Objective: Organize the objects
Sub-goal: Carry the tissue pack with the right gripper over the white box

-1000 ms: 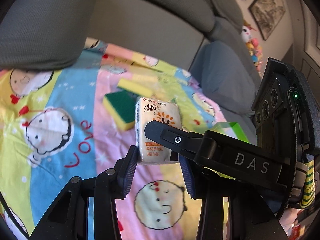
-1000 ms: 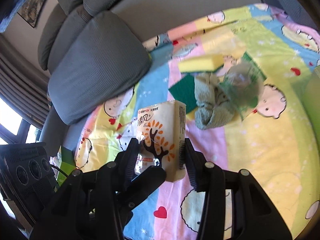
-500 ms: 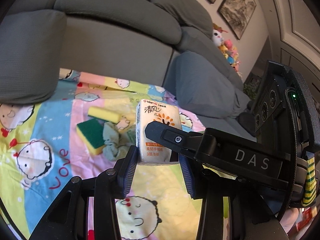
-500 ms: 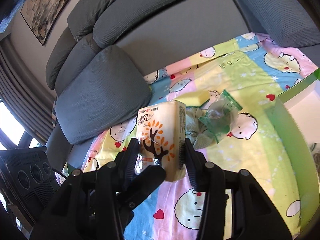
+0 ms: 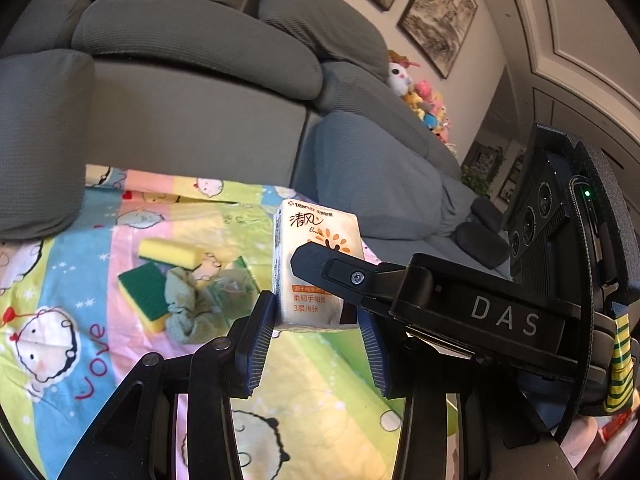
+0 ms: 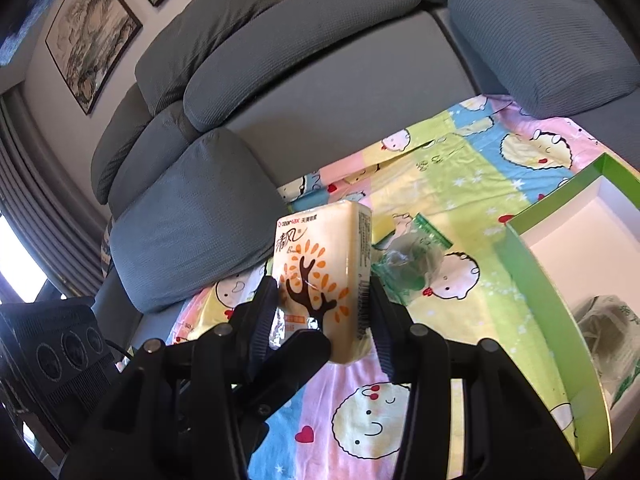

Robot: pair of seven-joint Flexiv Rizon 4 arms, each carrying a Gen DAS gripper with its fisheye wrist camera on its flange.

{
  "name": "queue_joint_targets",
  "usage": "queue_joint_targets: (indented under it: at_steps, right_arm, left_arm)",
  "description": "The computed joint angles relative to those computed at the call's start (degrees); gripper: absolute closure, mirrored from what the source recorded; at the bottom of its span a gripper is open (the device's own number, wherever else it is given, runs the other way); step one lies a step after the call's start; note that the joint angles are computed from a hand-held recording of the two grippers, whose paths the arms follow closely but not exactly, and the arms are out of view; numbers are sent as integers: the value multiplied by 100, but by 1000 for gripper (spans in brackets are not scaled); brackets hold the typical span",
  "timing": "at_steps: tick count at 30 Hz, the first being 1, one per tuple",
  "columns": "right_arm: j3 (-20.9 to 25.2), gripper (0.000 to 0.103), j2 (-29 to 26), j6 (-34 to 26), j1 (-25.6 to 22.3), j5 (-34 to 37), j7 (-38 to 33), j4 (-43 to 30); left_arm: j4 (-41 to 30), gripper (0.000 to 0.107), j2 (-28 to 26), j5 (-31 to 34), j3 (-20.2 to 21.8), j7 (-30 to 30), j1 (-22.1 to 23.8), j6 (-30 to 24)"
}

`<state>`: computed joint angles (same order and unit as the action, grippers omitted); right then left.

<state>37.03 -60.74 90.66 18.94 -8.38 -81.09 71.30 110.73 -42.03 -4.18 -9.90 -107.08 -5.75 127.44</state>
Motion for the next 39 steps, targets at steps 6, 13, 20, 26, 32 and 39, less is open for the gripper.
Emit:
queue_joint_targets:
  at_steps: [6,13,20,26,32,39]
  right_arm:
    - [-161,59,120,325,-56,27,220,217]
    - [-517,59,265,680,-53,-179,790,492]
    - [-771,59,336,1065,-141,-369,1434,738]
    - [-1111,59,420,1362,-150,-475,2020,947]
    - [-1527,59,523,1619,-115,-460,2644,1159]
    - [-2091,59,664,1871,13,-372,3356,1436]
  left_arm:
    - [-278,64,-92,204,-149,108,52,-201]
    - [-557,64,-169,455,-363,216,141,-498]
    - [-966,64,-307,685,-694,519,274,-1026]
    - [-1338,64,-512,814,-1072,848,410,-1462]
    - [-1729,64,-801,806,-1542,1292,538,-1903]
    - [-2191,64,-1162,602,-1977,1928,543,-2379]
